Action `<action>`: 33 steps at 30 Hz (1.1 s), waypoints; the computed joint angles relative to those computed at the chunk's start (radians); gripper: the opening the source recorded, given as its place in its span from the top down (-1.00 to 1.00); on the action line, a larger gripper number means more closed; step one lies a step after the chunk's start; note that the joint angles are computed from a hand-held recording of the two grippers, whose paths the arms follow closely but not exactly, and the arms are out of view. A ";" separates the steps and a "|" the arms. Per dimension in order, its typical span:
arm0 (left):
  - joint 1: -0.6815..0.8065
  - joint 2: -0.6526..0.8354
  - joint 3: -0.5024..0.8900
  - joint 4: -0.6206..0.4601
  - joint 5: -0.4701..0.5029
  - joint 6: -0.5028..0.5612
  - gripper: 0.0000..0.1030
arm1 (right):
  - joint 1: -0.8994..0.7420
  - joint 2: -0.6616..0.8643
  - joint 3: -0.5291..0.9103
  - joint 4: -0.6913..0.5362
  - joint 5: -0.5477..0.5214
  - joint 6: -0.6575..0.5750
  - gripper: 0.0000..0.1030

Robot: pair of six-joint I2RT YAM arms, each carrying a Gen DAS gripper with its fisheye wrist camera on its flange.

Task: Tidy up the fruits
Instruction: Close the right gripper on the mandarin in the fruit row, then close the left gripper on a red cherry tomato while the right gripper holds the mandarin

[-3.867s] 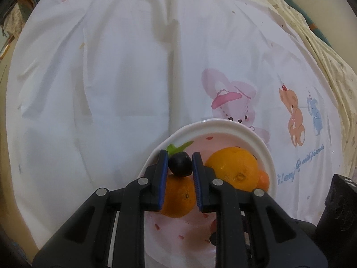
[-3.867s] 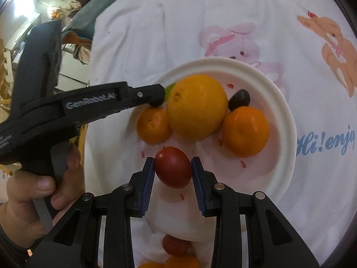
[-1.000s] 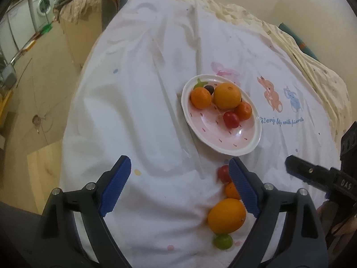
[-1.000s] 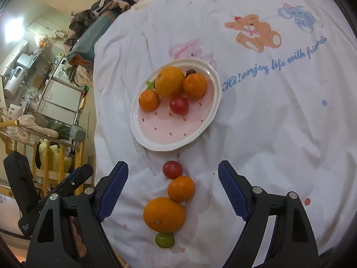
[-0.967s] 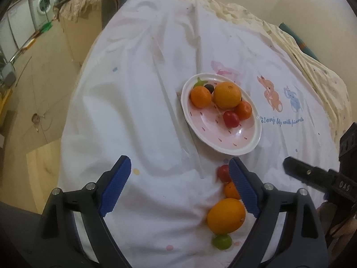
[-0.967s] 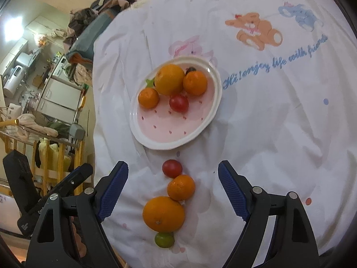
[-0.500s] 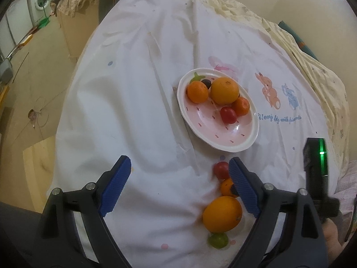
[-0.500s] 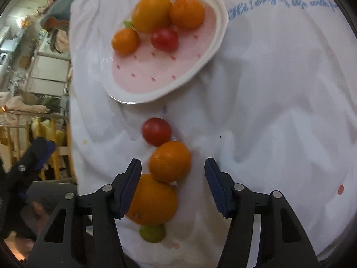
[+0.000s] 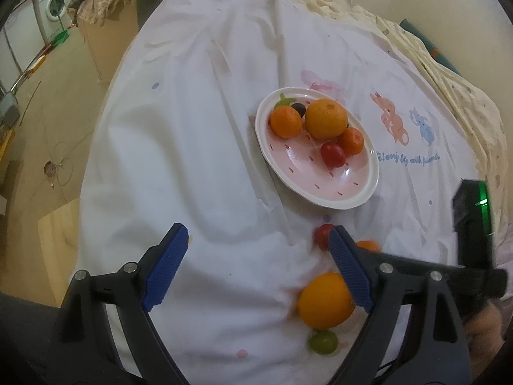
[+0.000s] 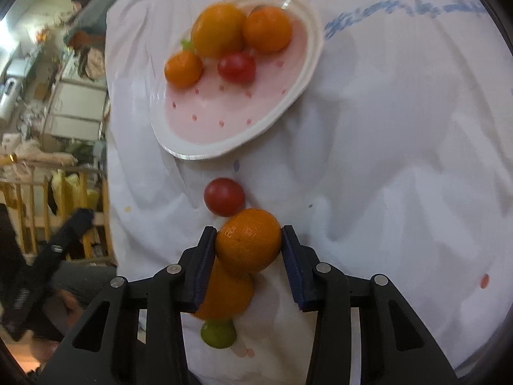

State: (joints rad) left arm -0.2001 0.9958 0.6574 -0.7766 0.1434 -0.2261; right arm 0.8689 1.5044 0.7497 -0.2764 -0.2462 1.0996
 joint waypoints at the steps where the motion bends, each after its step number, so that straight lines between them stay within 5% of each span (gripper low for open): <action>1: -0.008 0.004 -0.001 0.001 -0.005 -0.001 -0.69 | -0.005 -0.024 -0.008 -0.011 0.008 -0.001 0.17; 19: -0.419 0.400 0.099 0.190 -0.138 -0.084 -0.56 | -0.129 -0.405 -0.200 -0.112 0.101 0.081 0.17; 21: -0.430 0.443 0.111 0.204 -0.141 -0.094 -0.47 | -0.145 -0.423 -0.213 -0.112 0.093 0.075 0.17; 24: -0.429 0.488 0.113 0.212 -0.125 -0.084 -0.08 | -0.145 -0.405 -0.212 -0.097 0.091 0.076 0.17; 26: -0.430 0.495 0.098 0.220 -0.119 -0.080 0.39 | -0.156 -0.400 -0.220 -0.088 0.077 0.070 0.17; 33: -0.403 0.412 0.062 0.215 -0.103 -0.083 0.45 | -0.164 -0.385 -0.227 -0.041 0.050 0.089 0.17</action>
